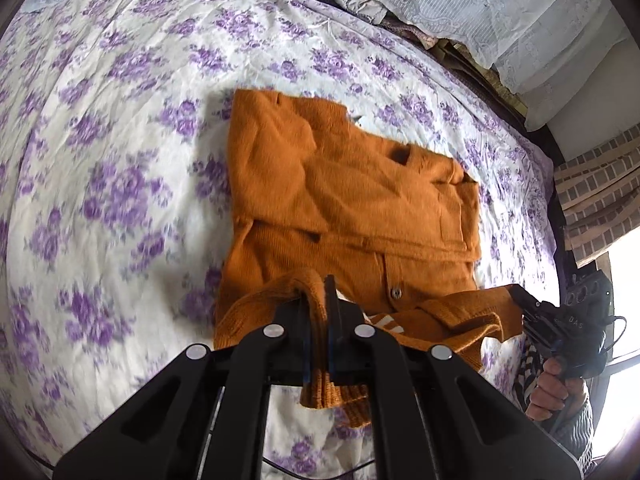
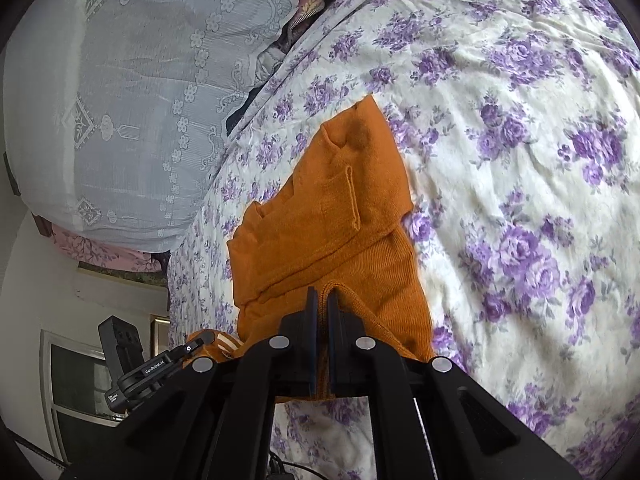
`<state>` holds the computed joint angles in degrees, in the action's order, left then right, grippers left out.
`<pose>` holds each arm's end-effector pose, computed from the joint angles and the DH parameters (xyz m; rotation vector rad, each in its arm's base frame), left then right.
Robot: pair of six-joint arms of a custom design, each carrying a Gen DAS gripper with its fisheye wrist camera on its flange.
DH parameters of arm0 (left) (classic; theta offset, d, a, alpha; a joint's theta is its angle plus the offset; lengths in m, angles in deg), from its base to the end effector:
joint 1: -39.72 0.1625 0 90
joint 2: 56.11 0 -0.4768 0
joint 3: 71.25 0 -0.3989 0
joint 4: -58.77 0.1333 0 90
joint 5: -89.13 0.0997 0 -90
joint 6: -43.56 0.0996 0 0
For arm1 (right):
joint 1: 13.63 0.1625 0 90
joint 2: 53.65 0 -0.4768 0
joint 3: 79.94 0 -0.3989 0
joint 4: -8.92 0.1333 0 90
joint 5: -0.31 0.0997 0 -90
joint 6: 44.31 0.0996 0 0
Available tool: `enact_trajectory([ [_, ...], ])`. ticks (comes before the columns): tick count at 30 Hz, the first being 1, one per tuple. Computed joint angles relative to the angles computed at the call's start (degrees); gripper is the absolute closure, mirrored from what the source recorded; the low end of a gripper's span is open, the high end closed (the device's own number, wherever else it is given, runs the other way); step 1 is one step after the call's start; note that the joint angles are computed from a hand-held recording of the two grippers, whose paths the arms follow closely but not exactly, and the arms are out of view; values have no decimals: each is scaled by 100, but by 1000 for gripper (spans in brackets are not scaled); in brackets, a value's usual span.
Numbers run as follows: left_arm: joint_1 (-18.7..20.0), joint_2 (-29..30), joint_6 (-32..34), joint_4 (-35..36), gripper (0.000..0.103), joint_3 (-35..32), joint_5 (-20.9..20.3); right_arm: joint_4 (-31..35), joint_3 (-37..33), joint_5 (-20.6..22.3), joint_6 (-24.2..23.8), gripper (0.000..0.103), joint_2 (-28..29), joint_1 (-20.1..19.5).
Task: Fold small clothes
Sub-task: 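Lift the held hem with both grippers and fold it over toward the collar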
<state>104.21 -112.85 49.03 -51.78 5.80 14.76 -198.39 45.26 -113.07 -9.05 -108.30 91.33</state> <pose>-0.1723 -0.7329 0.3272 0.7664 2.7686 -0.0745 0.2309 -0.5010 0.1853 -0.7446 -2.7290 1.3504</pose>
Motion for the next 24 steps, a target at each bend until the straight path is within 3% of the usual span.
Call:
enact_trajectory([
  [20,6,1377,172,140,99,-1766,-12,547,-1279,388,-639,98,197,-674],
  [24,92,1745,11,348,98,-2170,147,813,-1469,342,-550,98,281,-855],
])
